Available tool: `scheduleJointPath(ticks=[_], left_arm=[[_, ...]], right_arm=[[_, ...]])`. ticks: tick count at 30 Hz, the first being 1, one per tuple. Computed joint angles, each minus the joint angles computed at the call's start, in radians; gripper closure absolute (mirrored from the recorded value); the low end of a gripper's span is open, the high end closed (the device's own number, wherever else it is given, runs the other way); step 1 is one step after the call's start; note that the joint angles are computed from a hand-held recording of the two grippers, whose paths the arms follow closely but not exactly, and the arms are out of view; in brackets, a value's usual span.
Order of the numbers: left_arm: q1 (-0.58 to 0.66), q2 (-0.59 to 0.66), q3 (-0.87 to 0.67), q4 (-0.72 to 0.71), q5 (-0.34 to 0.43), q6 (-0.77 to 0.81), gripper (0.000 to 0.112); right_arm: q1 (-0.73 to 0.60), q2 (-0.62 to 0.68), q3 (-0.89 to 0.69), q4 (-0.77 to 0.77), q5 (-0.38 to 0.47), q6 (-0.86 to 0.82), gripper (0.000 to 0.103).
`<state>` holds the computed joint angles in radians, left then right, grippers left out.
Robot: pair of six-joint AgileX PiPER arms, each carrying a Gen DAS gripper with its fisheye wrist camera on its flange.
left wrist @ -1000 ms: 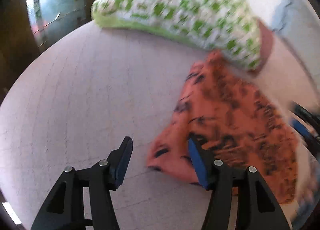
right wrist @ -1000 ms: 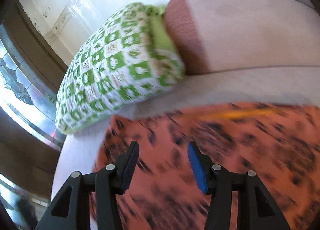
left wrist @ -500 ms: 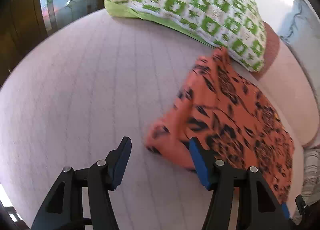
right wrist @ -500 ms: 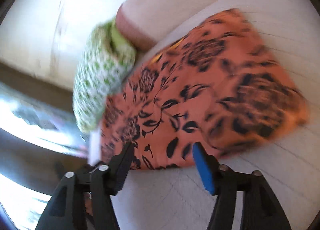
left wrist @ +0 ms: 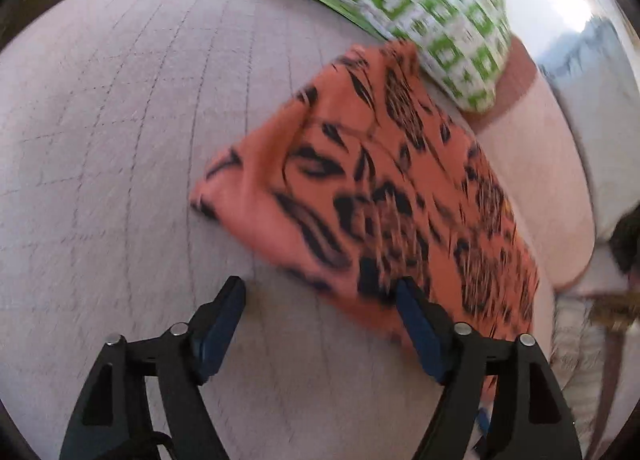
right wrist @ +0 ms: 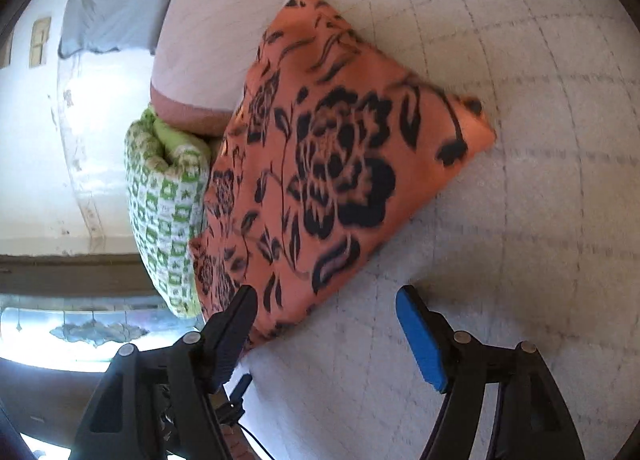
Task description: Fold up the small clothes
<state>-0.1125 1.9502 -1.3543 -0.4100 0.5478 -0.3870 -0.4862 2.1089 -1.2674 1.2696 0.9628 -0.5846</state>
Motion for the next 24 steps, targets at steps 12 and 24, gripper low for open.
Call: scheduleJointPath(ticks=[12, 24], left_arm=[[0.010, 0.100, -0.075, -0.133, -0.180, 0.155, 0.075], [-0.011, -0.025, 0.087, -0.190, -0.274, 0.218, 0.094]], right_arm=[[0.072, 0.103, -0.055, 0.360, -0.115, -0.324, 0.027], [0.115, -0.044, -0.026, 0.256, -0.280, -0.377, 0.087]])
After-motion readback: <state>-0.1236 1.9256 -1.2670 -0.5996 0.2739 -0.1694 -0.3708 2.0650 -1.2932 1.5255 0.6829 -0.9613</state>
